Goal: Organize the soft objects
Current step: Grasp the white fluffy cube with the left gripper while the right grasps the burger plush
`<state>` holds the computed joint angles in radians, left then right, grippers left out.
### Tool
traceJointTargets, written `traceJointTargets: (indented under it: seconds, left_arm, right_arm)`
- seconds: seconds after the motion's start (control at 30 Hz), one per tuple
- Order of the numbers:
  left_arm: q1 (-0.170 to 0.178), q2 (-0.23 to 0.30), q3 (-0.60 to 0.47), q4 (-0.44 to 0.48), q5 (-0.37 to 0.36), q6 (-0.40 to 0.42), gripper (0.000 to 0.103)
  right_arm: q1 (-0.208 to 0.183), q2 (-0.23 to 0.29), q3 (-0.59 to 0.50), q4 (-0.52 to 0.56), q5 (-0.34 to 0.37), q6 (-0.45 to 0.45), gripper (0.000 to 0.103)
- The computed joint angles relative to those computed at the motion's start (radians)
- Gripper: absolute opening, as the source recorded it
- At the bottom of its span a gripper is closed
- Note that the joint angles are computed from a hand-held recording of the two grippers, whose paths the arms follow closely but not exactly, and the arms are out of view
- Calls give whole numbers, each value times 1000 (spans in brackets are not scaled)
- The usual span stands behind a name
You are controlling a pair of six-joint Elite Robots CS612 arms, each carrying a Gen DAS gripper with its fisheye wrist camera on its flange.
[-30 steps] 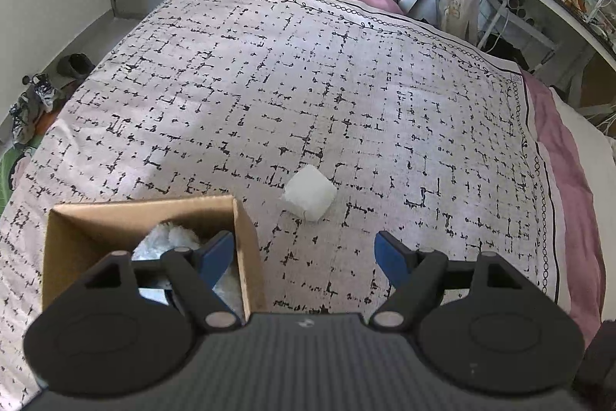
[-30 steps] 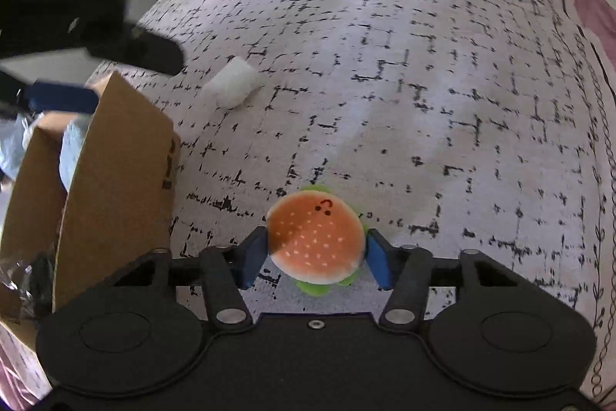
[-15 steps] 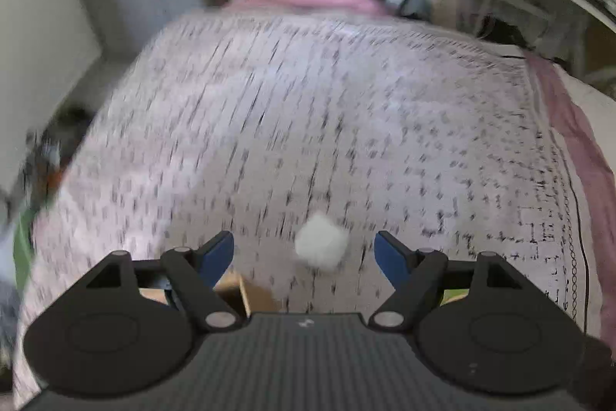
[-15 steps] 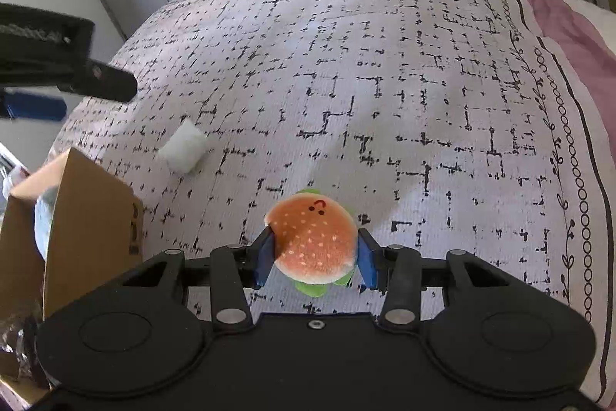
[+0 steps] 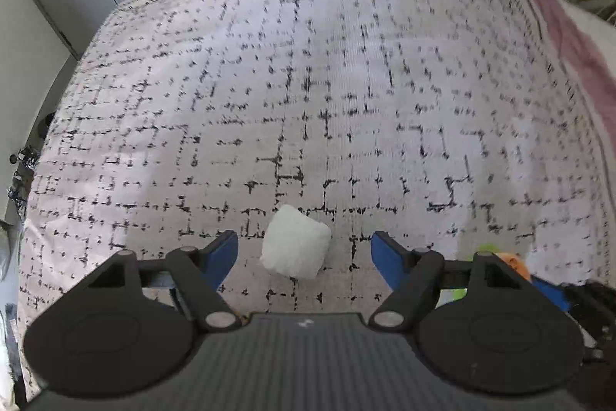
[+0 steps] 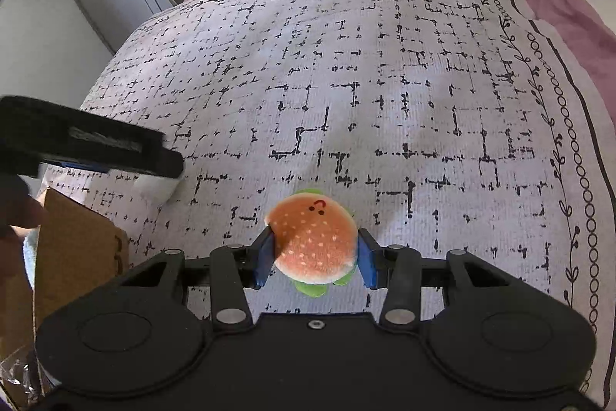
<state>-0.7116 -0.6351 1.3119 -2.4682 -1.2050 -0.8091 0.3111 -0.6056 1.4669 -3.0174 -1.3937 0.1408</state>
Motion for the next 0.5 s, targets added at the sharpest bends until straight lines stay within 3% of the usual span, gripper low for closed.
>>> traceJointTargets:
  seconds: [0.17,0.4,0.5]
  left_arm:
    - [11,24,-32,54,-19,-14,70]
    - [19,42,-52,83,-38,-38,48]
    - [15,44,-58,97,-29,-39,47]
  right_arm:
    - [3,7,-13,12,-8,-13,46]
    - [14,15,-28,25,-31,-62,56]
    - [21,15,-27,21,-55,-81,56]
